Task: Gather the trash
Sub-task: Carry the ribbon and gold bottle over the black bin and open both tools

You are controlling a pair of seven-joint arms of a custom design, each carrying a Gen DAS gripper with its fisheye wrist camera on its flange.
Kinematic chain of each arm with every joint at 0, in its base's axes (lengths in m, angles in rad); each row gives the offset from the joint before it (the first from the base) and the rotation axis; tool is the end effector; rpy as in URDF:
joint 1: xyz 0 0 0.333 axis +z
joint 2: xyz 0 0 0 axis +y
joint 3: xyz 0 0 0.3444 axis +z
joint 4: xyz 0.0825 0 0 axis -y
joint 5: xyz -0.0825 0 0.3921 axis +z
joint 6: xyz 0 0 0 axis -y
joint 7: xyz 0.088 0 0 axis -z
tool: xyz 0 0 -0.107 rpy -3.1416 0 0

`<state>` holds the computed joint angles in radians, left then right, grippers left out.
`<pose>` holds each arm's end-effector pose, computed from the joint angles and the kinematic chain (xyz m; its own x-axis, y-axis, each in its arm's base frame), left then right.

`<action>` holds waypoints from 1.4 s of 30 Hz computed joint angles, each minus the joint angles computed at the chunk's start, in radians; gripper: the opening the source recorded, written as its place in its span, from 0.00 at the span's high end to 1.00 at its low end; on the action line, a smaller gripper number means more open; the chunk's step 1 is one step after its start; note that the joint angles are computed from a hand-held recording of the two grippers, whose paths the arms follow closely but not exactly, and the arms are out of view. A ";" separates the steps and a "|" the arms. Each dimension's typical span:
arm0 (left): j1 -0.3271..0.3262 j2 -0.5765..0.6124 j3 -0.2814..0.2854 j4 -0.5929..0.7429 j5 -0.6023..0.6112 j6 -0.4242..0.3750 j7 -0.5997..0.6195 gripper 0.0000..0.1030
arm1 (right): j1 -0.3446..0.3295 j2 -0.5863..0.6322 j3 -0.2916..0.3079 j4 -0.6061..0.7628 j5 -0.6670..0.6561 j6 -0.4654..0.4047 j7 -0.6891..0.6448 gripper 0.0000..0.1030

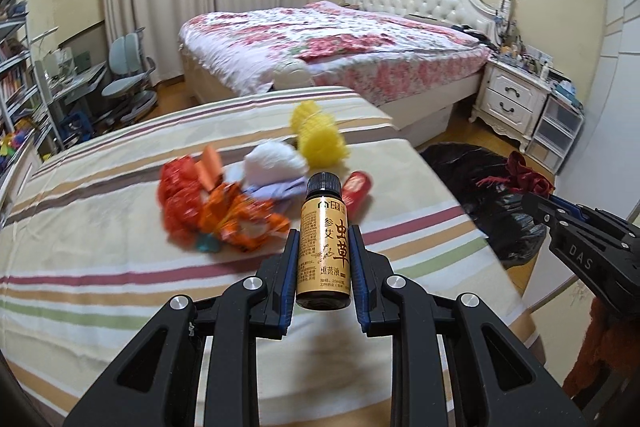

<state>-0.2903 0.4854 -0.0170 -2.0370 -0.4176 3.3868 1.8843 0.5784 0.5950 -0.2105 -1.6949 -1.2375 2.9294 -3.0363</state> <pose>0.6422 -0.1552 0.3193 -0.1692 -0.9855 0.0121 -0.6540 0.1030 -0.7495 0.6370 0.3346 0.3108 -0.0432 -0.9962 -0.0757 -0.6594 0.0854 -0.7469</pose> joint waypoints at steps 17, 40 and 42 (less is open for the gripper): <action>-0.140 0.202 0.086 0.340 0.105 -0.163 -0.071 0.76 | -0.084 0.097 -0.020 0.089 0.214 -0.002 -0.151 0.83; -0.179 0.376 0.154 0.632 0.381 -0.361 -0.364 0.76 | -0.069 0.170 -0.100 0.127 0.464 0.025 -0.316 0.83; -0.174 0.382 0.147 0.644 0.398 -0.372 -0.376 0.76 | -0.070 0.172 -0.100 0.129 0.476 0.024 -0.326 0.82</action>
